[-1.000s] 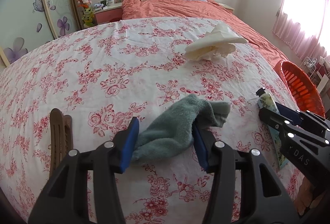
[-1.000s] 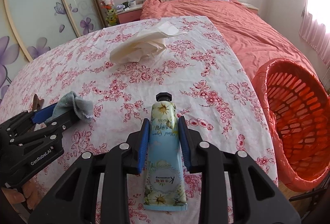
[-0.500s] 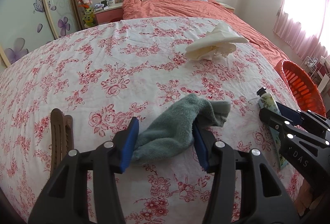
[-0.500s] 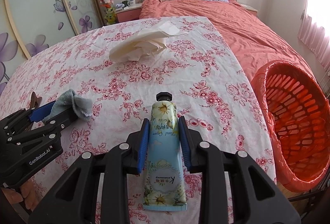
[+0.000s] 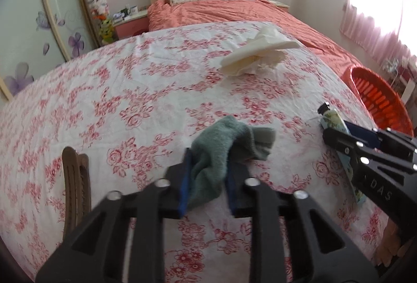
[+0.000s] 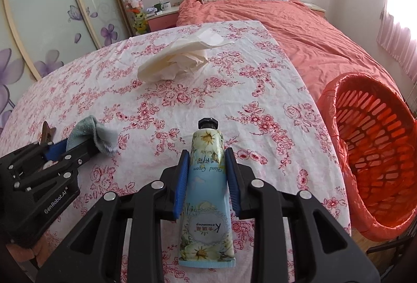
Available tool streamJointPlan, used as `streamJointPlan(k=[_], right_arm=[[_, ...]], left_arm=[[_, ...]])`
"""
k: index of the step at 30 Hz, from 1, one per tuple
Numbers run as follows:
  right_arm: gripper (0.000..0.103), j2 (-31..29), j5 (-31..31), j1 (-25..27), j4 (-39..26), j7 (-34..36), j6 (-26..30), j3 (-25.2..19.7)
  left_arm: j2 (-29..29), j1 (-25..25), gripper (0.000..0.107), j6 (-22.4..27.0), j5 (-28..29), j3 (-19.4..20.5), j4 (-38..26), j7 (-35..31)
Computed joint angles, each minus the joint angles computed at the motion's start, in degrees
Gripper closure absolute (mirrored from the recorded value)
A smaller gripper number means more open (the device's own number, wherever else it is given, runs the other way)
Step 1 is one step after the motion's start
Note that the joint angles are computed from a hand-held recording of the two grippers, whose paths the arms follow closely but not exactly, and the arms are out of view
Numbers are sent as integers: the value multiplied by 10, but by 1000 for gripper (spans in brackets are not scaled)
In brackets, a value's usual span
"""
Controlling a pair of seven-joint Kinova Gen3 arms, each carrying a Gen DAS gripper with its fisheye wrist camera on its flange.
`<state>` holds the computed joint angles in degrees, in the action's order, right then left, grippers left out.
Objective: Collect trash
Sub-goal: 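Carry sock and tube over the orange basket and open both tools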
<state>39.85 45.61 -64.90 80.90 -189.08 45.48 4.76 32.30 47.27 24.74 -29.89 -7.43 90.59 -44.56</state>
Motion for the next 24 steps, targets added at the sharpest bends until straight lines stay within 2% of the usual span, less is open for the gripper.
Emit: streamJointPlan(k=[5,11,15,20,24], right_arm=[[75,-16,17,-13,28,-36,-18,7],[75,-49,71,-32,67,-107,-17,11],[75,-71,109,-41,85,-146,8,-2],[75,-96,154,-51,109,-201,50,-20],[75,-115,183,-58,134,-246,89,-36]], left_arm=[[-9,0,93,-2,2,7,5,-3],[-29,23,93,0,-19,-9,15,25],[-44,25,93,3,-30,-1,18,41],[-73,-5,93,-16,-6,40,30,26],[-88,-1,93,-30,4,50,34,21]])
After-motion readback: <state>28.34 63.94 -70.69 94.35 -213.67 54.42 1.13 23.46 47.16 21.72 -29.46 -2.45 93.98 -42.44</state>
